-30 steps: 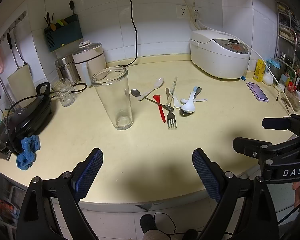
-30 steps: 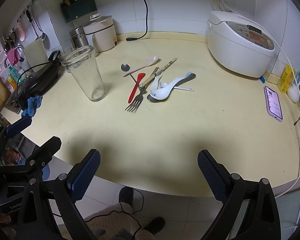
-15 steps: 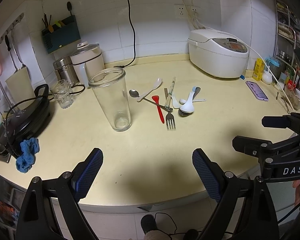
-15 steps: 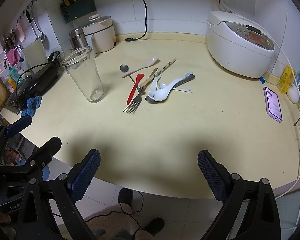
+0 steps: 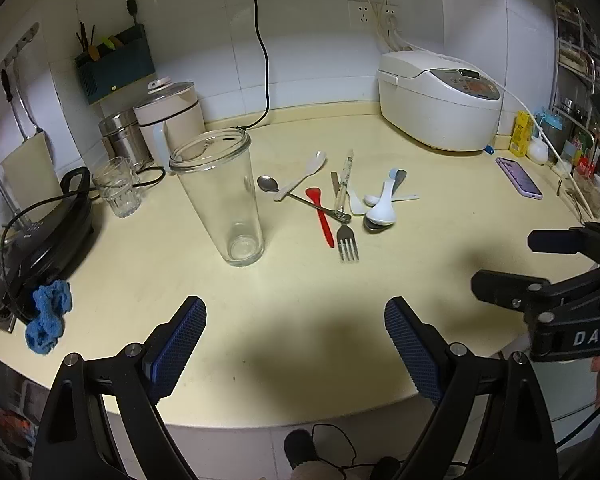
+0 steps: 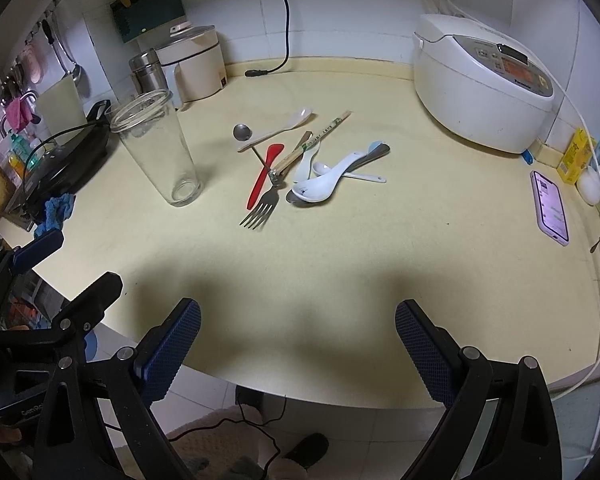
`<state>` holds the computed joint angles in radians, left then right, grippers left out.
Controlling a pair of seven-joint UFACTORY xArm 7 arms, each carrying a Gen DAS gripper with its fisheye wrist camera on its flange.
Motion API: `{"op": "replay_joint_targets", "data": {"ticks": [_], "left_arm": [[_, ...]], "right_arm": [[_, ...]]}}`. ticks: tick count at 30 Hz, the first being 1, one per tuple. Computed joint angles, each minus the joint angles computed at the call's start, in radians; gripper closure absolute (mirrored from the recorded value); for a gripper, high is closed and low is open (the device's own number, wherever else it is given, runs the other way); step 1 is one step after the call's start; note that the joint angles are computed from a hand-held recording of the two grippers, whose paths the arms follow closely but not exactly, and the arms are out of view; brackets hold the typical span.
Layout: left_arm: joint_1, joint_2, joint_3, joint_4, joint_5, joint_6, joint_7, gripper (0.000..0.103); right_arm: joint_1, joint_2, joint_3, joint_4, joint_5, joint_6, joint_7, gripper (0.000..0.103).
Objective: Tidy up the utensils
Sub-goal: 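Grasp the clear glass cup with the left gripper and lift it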
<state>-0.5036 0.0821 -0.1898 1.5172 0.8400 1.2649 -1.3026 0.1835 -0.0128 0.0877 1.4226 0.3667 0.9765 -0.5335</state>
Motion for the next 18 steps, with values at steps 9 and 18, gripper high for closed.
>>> {"op": "replay_joint_targets", "data": {"ticks": [9,18], "left_arm": [[0.107,-0.076,0.037,-0.191,0.170,-0.176,0.036,0.010],[0.286,-0.046,0.116,-0.274,0.213,-0.597,0.162,0.010]], "right_arm": [[0.009,0.054,0.014,0.040,-0.057,-0.004,0.059,0.005],[0.052,0.133,0.037,0.124,-0.186,-0.011,0.205,0.005]]}}
